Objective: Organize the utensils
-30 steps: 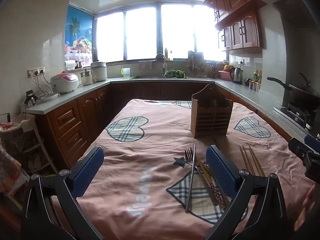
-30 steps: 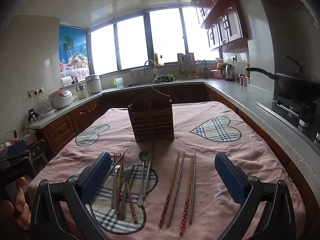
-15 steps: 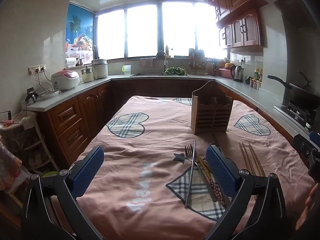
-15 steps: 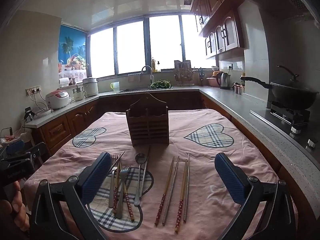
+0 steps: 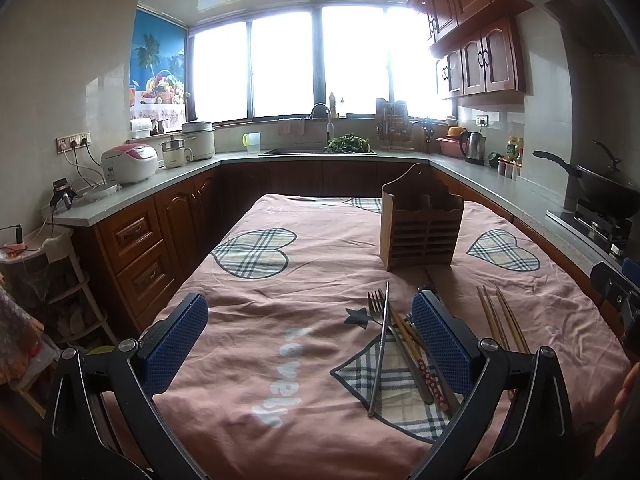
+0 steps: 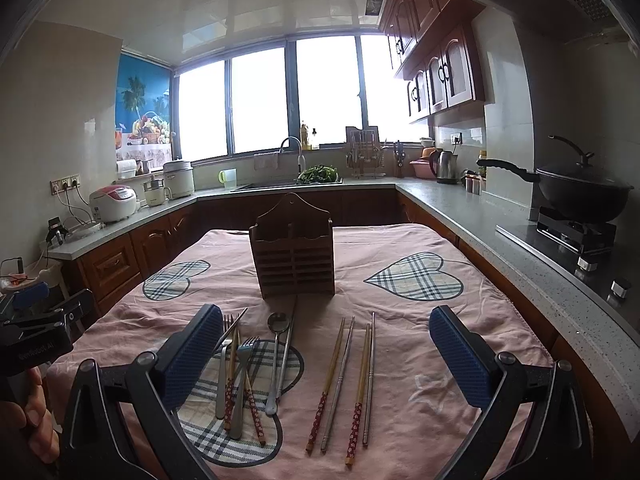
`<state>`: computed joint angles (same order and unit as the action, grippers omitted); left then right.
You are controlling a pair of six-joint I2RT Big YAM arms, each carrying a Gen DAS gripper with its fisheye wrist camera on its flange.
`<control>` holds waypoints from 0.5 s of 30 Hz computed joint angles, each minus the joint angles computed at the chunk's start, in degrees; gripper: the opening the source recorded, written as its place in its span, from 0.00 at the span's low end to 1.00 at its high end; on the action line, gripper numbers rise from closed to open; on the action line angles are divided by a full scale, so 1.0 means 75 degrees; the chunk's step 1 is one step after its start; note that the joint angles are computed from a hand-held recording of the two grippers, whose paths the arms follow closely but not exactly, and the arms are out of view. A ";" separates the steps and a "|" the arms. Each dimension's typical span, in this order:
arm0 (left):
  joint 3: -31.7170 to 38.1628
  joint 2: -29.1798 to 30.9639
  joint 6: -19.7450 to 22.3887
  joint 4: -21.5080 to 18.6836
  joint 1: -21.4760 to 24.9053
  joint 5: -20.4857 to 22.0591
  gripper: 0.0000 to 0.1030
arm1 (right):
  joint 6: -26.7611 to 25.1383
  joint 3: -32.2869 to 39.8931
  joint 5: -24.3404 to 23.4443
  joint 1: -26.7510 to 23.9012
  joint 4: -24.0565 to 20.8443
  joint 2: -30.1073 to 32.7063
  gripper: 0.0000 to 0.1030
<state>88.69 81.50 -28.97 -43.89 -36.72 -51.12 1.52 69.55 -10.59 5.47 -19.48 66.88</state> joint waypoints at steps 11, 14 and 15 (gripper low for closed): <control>0.0023 -0.0006 0.0045 -0.0028 -0.0013 -0.0058 1.00 | 0.0050 -0.0046 -0.0051 -0.0026 0.0064 -0.0005 1.00; 0.0014 0.0002 0.0041 0.0003 -0.0033 -0.0099 1.00 | 0.0076 -0.0083 -0.0086 -0.0038 0.0131 -0.0022 1.00; 0.0011 -0.0004 0.0048 0.0008 -0.0032 -0.0103 1.00 | 0.0081 -0.0088 -0.0106 -0.0041 0.0148 -0.0022 1.00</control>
